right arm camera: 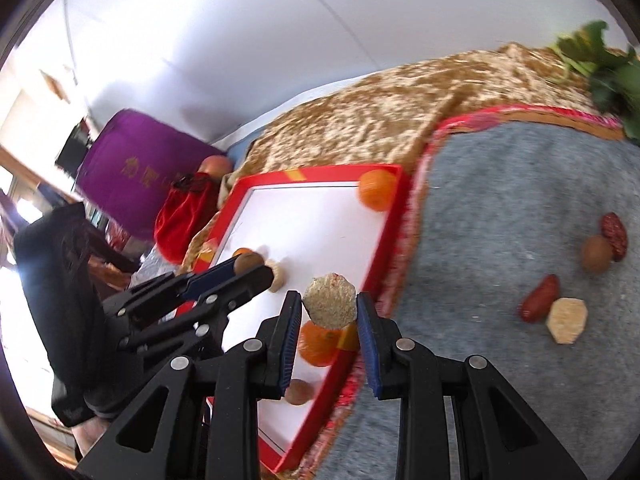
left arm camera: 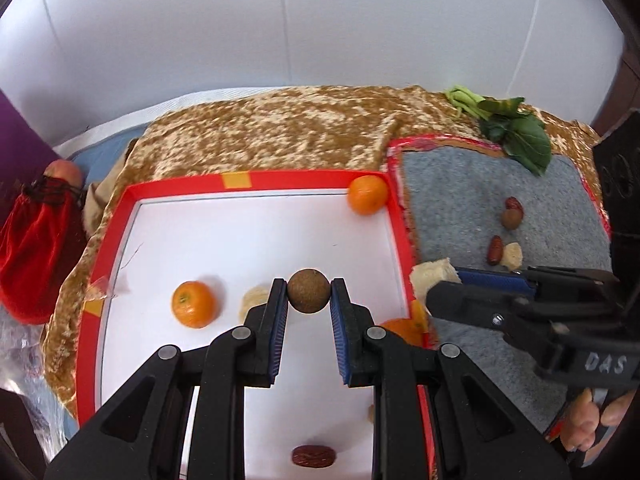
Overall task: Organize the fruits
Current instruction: 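Carry the cake piece and longan into the white tray and open both tools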
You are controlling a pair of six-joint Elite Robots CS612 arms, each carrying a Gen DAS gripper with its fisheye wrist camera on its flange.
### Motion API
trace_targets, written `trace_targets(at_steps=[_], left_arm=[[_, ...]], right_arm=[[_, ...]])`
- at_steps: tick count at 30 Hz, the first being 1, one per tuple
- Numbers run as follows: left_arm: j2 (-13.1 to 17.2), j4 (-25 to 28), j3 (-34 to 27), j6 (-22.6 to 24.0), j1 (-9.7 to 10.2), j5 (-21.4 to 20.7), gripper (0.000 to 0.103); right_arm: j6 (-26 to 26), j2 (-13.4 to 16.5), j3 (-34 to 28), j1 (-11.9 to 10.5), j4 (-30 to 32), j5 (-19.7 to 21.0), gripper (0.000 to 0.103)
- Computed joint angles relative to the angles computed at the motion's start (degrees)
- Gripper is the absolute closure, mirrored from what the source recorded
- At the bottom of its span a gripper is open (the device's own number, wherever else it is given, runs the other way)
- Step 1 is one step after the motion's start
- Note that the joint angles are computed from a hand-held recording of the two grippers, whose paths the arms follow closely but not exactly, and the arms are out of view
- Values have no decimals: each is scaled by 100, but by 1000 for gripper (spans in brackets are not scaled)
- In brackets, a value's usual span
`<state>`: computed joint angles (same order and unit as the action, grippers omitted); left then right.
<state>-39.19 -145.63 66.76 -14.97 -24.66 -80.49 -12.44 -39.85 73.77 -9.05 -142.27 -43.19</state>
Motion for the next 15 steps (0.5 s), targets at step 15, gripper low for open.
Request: trace_targets(at_steps=[15], left_arm=[[-1,319,3,-122,28,322,84]], right_arm=[[-580,-111,280,191,-376,-105,75]])
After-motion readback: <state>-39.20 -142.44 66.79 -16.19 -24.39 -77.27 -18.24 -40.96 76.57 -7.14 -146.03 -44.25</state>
